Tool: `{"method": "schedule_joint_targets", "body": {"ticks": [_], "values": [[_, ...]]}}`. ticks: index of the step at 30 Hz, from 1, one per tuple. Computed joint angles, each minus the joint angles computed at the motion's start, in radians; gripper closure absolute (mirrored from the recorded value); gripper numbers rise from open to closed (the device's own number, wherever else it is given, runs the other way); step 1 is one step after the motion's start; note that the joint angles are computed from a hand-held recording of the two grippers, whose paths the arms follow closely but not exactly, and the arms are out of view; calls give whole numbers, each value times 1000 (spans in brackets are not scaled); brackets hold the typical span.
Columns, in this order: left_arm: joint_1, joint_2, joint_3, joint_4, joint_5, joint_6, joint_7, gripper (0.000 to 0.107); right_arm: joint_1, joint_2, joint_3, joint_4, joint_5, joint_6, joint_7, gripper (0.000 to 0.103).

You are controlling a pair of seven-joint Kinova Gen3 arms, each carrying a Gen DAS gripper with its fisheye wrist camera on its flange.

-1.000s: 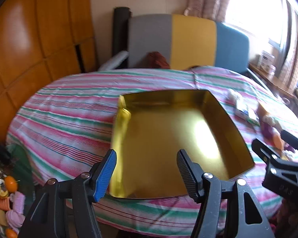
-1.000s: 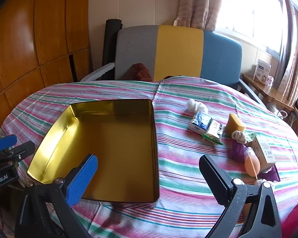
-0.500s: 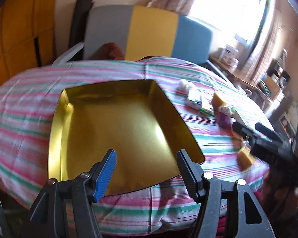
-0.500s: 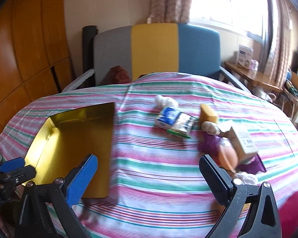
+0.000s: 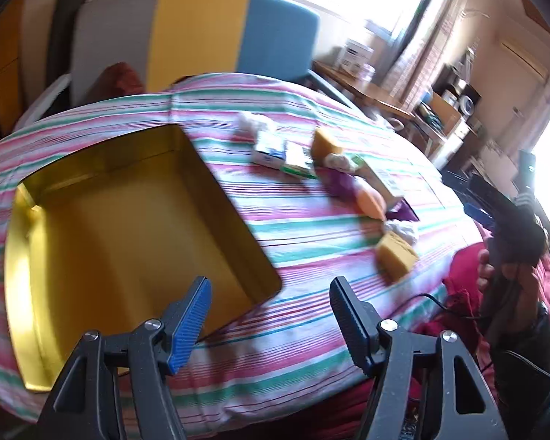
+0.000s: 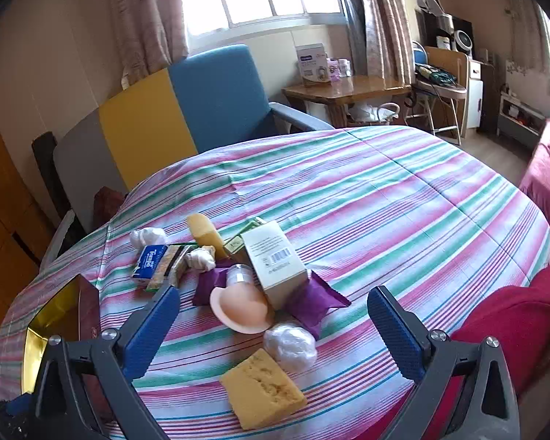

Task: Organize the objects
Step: 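Reach the left tool to the yellow sponge and grasp it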

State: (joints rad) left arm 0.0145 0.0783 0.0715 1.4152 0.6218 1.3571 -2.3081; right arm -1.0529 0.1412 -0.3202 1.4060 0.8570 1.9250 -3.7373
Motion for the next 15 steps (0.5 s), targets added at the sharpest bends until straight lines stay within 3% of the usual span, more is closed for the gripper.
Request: {"method": "schedule_joint_targets", "body": {"ticks": [5, 8, 15], "values": [[59, 18, 46, -15, -12, -11, -48, 40, 31, -62, -17, 102, -38, -100, -122, 0], [107, 39, 77, -24, -21, -30, -72, 40, 41, -75, -44, 130, -16, -113, -171, 0], [252, 136, 148, -83, -91, -13, -3, 40, 43, -117, -94, 211, 37, -143, -293, 0]]}}
